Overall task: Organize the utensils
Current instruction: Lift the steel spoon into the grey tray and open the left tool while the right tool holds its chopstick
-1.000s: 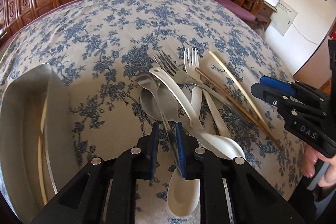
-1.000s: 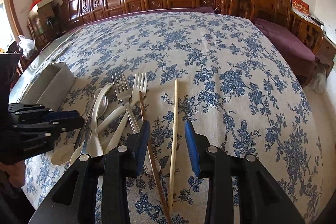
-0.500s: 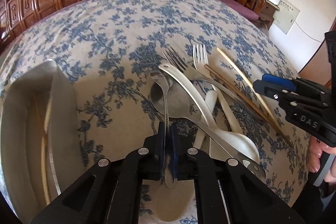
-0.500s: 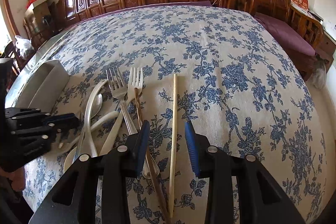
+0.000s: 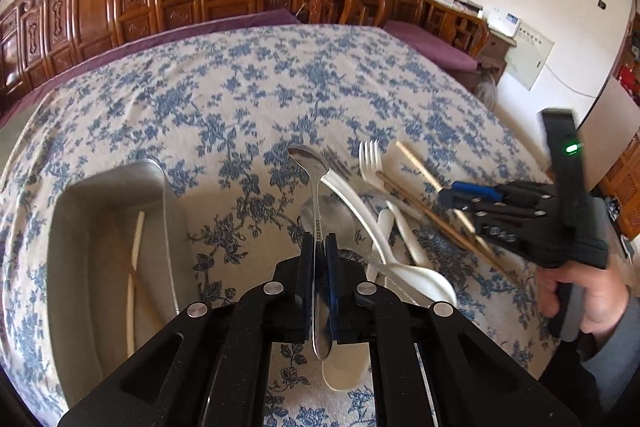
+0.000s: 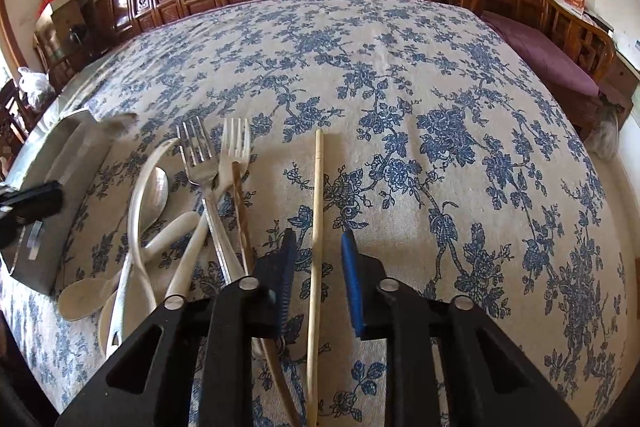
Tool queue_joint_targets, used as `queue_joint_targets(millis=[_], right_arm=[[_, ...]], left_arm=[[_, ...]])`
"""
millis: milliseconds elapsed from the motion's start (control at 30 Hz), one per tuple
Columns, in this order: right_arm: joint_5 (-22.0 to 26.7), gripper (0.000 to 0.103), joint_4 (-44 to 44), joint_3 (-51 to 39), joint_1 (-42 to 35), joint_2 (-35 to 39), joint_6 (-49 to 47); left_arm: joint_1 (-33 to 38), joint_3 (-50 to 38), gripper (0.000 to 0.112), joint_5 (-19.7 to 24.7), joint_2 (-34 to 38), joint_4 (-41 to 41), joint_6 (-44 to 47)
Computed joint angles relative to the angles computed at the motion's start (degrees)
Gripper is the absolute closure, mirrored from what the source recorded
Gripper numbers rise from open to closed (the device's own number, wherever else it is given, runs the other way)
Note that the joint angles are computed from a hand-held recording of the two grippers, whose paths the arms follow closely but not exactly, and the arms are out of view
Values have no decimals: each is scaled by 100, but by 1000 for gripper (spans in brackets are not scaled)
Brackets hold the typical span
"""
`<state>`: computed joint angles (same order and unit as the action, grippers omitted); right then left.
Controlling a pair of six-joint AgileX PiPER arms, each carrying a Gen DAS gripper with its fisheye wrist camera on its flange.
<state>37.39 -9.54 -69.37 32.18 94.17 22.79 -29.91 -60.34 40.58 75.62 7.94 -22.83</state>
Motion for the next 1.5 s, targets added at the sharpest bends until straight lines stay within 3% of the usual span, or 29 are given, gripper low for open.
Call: queue_joint_targets(millis=[67,200,700,833,1067,1500], right_arm=[[56,83,-151,-53,42,42,111],[286,97,-734,-147,209,116,478],[85,97,-982,85,386,-519,842],[-107,97,-315,17,447,-649,384],[-180,97,-115,-148,885,-743,208],[-248,97,56,-202,1237,-709,41]], left_arm=[[-9,-35,107,44,-114,-18,25],[-28,-107,107,158,-348,33,11],[343,-42,107,695,-1286,56,183],[549,10,107,832,-1480,18,294],[971,181,107,1000,-1719,-147,611],[2052,944,107,679,-1500,-792,1471]])
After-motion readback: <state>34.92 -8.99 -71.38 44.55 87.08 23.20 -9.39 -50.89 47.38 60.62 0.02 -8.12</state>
